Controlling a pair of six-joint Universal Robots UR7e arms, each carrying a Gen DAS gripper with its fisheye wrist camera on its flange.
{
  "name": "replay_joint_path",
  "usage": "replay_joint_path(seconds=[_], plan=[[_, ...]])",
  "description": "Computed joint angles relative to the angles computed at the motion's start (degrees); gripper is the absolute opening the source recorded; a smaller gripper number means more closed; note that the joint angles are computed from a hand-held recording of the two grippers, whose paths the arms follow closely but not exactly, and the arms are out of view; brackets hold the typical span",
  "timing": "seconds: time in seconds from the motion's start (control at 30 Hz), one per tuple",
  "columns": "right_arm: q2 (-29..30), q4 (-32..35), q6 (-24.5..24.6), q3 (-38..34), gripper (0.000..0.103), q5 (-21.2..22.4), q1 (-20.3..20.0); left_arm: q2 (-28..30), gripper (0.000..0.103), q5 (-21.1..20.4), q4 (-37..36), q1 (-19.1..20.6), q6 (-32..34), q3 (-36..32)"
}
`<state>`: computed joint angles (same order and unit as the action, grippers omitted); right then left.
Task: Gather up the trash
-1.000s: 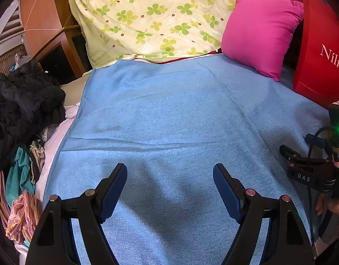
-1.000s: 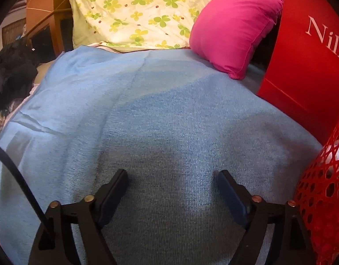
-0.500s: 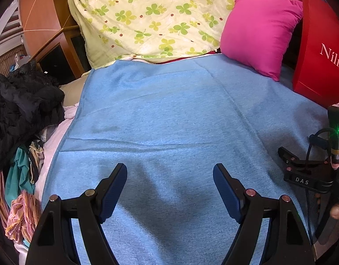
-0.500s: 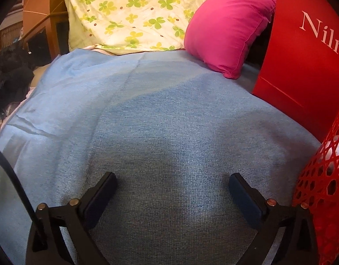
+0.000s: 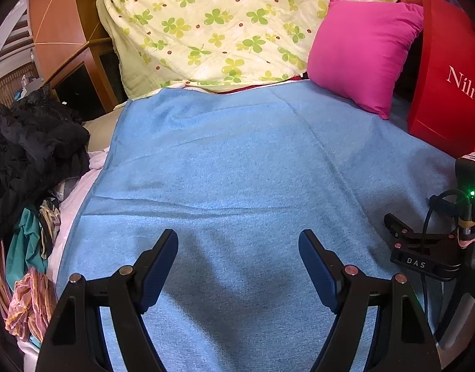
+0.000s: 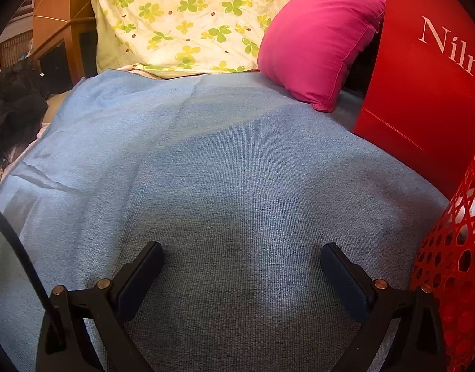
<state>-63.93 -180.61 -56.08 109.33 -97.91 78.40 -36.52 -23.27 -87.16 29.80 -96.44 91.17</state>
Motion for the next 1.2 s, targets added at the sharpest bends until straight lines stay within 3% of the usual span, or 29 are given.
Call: replay_joint_path(seconds=[0.57,0.63,0.77,0.83,0.93,0.97,1.03,1.2], plan=[[0.68,-1.53,-0.84,0.12,0.103,-1.48,0.59,-0.22,0.081,2.39,-11.30,-1.03,7.17,2.55],[0.05,-0.37,2.70,0.23,0.103,-1.00,0.32,-0.33,0.081,2.47,-11.04,-1.06,7.00,2.63],[0.95,-6.32,3.76,2.19,0.103,-7.00,2.30,-1.26,0.081,2.66,-10.48,-1.18,5.84,3.17],[0.41,-3.18,5.11,1.64,0.103,-10.46,3.58,-1.89,0.081,2.91,-8.99,-1.45,4.01,3.26],[-1.90,7.91,5.17,-0.21,0.102,-12.54,4.95,-2.90,0.081,3.51,-5.52,-2.63,0.10,3.48],[-3.23,8.19,4.73,0.55,0.102,-12.05,5.19,-3.12,0.081,3.78,-2.39,-3.32,-2.65,3.13],[-8.38,4.74,2.07,5.29,0.102,-6.95,4.87,-3.52,0.081,3.86,2.27,-4.68,-6.75,2.67],[-25.14,12.07,0.47,13.12,0.103,4.68,2.80,-3.28,0.081,1.91,8.54,-9.29,-12.48,2.62]])
